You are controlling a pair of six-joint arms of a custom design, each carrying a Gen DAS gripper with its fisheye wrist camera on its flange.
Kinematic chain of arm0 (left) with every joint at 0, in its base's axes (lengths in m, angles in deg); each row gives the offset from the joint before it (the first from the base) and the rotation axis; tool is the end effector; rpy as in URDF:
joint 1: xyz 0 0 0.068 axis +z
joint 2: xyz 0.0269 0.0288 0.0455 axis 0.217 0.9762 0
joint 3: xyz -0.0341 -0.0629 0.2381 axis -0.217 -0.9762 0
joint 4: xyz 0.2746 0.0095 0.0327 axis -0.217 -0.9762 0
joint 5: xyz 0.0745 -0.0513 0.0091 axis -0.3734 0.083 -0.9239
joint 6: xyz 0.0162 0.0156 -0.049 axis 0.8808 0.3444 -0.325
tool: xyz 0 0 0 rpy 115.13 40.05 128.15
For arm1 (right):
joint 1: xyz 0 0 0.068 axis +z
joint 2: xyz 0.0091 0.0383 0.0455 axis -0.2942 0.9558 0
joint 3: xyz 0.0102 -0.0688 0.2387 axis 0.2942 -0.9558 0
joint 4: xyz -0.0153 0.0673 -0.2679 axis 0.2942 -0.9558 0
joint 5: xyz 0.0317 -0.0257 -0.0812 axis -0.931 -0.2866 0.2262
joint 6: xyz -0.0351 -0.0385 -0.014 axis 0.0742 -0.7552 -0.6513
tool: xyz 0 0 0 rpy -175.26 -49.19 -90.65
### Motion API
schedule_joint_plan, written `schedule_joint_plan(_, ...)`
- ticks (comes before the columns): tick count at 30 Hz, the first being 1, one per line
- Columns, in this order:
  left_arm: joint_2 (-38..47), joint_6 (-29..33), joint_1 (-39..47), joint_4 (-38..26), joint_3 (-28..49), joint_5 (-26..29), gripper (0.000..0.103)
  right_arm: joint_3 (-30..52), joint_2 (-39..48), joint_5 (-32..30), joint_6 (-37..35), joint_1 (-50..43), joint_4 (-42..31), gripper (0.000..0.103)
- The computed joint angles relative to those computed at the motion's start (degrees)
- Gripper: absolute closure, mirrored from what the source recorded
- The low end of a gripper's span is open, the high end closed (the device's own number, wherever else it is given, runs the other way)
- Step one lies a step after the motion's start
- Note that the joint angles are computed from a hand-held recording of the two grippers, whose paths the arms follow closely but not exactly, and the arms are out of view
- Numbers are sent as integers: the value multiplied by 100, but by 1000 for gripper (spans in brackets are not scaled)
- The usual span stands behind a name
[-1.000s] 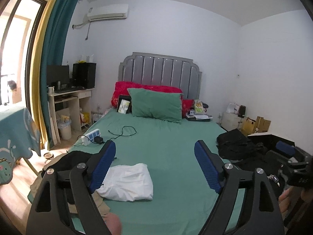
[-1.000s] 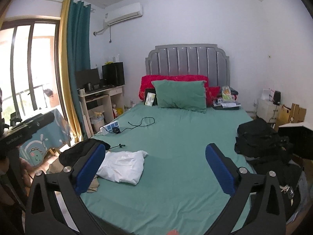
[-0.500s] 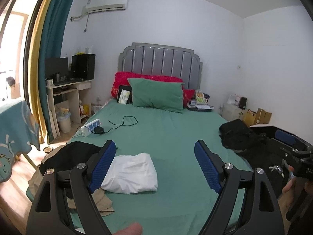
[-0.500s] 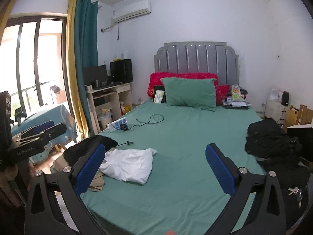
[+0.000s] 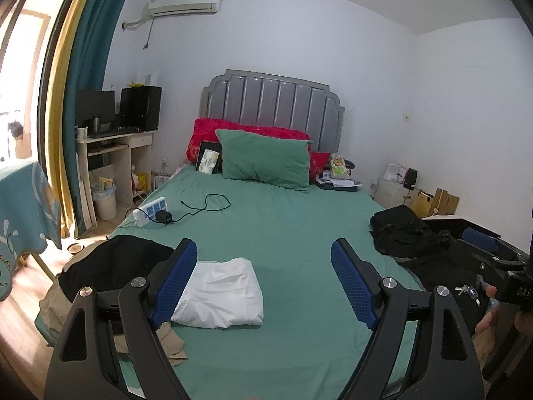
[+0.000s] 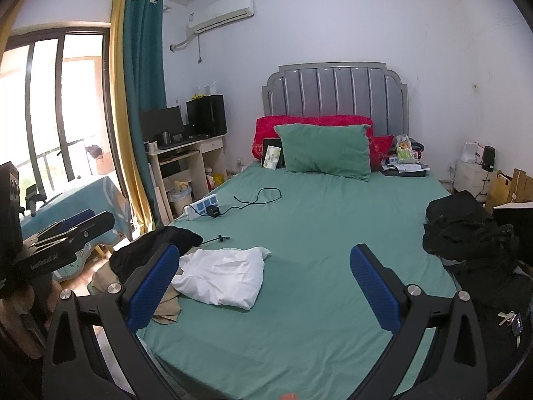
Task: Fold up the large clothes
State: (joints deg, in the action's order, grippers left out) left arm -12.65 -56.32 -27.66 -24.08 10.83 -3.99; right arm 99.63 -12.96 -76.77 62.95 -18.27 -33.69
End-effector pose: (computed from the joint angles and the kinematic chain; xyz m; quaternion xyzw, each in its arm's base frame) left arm 0.2230 -0.1610 0.4371 -0.0384 0.8109 -0.0488 0.5819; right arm 0.2978 0.0112 0.4084 -0.1664 0.8074 0.1768 0.5378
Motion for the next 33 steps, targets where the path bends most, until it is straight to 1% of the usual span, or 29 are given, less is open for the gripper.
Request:
schedule_joint_plan(23, 75, -41, -80, -39, 45, -20, 18, -22, 23, -39, 2, -54, -12, 2)
schedule_joint_plan(26, 140, -68, -82, -133, 110, -104, 18, -14, 32, -45, -15, -59, -18, 2)
schedule_joint_plan(33, 127, -130, -80, -152, 60, -70, 18, 32, 62, -44, -59, -60, -43, 2)
